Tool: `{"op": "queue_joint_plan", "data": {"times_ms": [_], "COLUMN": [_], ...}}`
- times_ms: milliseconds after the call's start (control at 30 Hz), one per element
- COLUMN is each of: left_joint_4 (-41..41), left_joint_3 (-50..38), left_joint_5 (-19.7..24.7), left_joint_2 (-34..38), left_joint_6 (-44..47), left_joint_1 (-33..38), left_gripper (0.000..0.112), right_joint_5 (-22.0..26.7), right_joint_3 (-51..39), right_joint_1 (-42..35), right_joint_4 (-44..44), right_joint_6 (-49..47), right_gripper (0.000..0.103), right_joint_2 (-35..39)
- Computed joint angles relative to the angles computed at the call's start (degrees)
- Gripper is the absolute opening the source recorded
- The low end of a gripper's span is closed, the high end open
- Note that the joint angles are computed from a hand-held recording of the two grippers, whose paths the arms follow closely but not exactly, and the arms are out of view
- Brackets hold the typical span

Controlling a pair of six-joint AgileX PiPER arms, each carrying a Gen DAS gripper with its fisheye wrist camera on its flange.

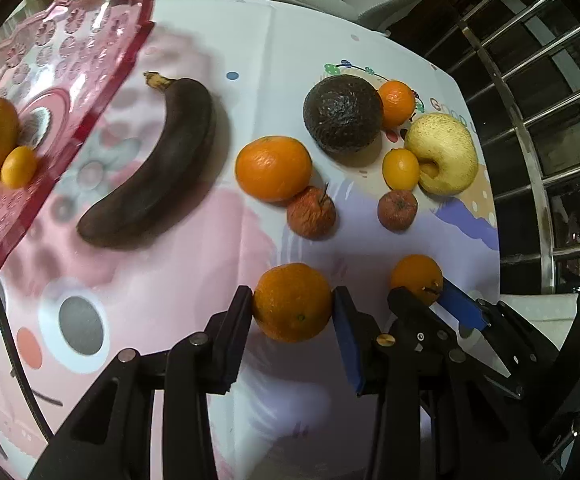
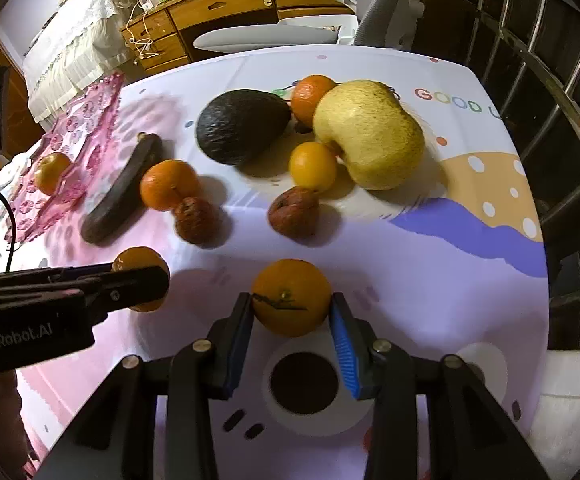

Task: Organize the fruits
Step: 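Grasp a mandarin with the left gripper while the right gripper grasps another mandarin, then carry both mandarins over the pink bowl and open both grippers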

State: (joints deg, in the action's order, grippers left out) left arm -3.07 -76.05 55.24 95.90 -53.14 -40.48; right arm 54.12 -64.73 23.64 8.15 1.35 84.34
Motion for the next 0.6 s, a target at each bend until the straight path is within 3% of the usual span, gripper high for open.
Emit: {"op": "queue_joint_plan", "data": {"times_ms": [300,600], "left_joint_4": [0.6,1.0], "left_joint_3": [6.1,12.3], "left_joint_5": [1.7,5.8], "left_joint_2": [-9.2,-21.7], "left_joint_6": [-1.7,-0.1], "left_joint_1": [-0.9,-0.4], "left_gripper": [0.039,0.039], "right_joint_5": [3.6,7.1], "right_joint_3": [-0.7,-4.0], "right_joint_1": [5.6,16.1], "right_joint_4": [-0.7,-5.9], "right_joint_6": [6.2,20.4], "right_gripper": [0.039,0.039], "right_joint_2": [-3.4,-4.9]}}
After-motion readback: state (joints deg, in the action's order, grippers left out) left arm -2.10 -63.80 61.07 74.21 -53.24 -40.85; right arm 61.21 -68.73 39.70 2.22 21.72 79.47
